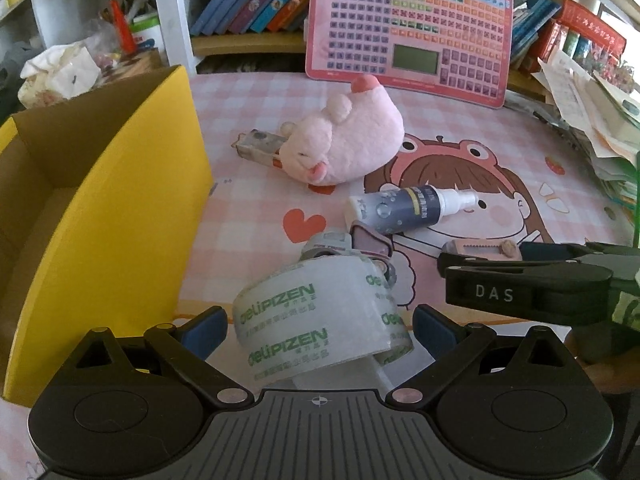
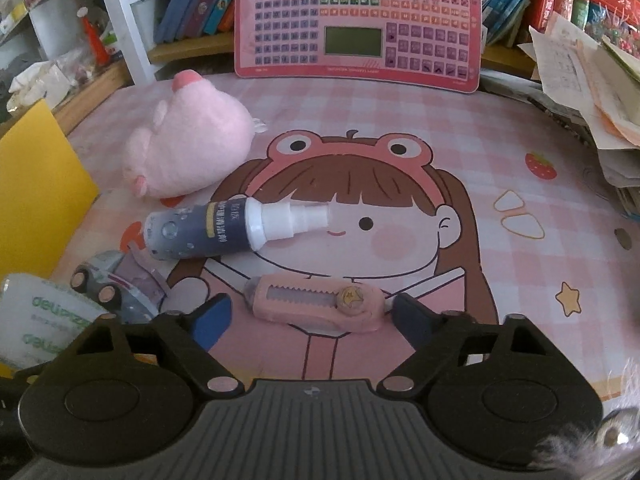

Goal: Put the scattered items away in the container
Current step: 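Close the left tool on the clear tape roll while the right tool grips the pink cutter, then lift the tape roll with the left tool while the right tool carries the cutter toward the yellow box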

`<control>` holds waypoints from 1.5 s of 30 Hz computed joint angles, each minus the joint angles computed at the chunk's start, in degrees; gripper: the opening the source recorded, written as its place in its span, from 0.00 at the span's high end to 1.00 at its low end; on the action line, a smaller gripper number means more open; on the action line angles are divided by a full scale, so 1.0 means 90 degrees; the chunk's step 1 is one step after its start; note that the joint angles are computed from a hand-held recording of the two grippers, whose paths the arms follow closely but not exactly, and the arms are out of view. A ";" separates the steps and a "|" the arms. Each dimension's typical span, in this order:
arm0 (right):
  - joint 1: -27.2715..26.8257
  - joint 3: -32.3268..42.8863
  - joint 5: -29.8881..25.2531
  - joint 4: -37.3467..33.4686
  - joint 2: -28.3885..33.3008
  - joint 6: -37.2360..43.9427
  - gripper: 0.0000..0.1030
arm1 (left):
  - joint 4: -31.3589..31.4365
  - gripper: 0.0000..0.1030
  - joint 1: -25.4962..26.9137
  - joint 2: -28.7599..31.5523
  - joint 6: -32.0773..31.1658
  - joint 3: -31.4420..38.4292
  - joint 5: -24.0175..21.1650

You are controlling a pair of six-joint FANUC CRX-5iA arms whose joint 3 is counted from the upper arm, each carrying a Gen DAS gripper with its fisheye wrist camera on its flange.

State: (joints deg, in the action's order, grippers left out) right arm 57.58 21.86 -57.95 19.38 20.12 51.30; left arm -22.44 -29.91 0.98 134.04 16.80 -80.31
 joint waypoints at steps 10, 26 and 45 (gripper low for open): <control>-0.0064 -0.0379 0.0278 -0.0115 -0.0299 -0.0128 0.29 | 0.0263 0.04 0.0221 0.0149 0.0223 0.0083 -0.0168; 0.0312 -0.1302 0.0407 0.0337 -0.1201 -0.0807 0.29 | -0.0286 0.14 -0.0183 -0.0536 0.0785 -0.0405 0.0525; 0.0715 -0.2033 0.0232 0.0887 -0.1840 -0.1738 0.29 | -0.1017 0.15 -0.0989 -0.0873 0.0306 -0.0436 0.0846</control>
